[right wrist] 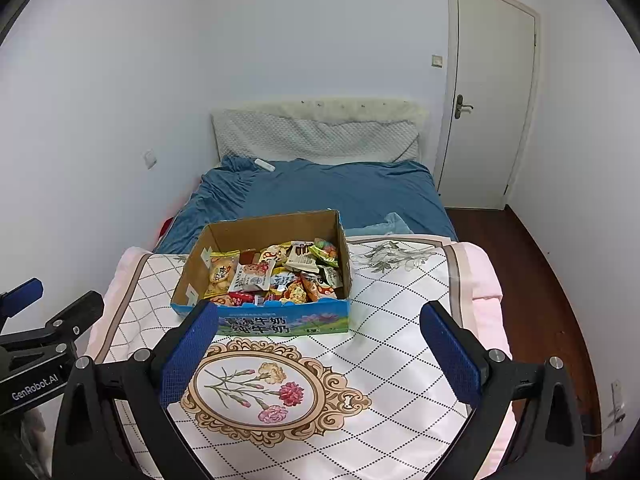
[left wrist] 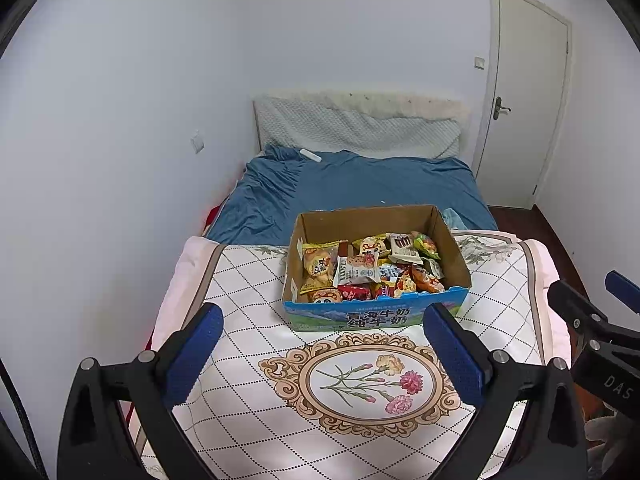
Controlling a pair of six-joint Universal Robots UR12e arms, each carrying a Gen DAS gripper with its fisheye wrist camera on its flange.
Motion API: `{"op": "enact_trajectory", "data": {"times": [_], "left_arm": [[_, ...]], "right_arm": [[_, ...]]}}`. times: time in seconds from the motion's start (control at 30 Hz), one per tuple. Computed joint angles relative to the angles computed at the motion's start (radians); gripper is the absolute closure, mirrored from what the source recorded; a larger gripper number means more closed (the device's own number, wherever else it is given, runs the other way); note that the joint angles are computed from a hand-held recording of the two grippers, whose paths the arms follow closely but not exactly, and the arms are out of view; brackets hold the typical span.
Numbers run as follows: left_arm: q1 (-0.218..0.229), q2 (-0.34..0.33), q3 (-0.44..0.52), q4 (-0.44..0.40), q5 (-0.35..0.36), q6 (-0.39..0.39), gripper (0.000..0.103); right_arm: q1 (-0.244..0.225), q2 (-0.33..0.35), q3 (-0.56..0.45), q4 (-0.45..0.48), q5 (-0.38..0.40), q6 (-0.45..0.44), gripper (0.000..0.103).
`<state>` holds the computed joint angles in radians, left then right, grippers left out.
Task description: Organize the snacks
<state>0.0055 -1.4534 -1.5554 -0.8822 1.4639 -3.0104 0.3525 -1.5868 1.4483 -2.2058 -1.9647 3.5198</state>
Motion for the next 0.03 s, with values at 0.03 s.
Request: {"op": "enact_trajectory", "data": {"times": [0.03], "left_arm": [[0.001,0.000,-0.001,0.001,-0.001,0.001,0.000]], "right_arm": [[0.000,0.000,0.000,-0.001,0.000,0.000,0.000]]}}
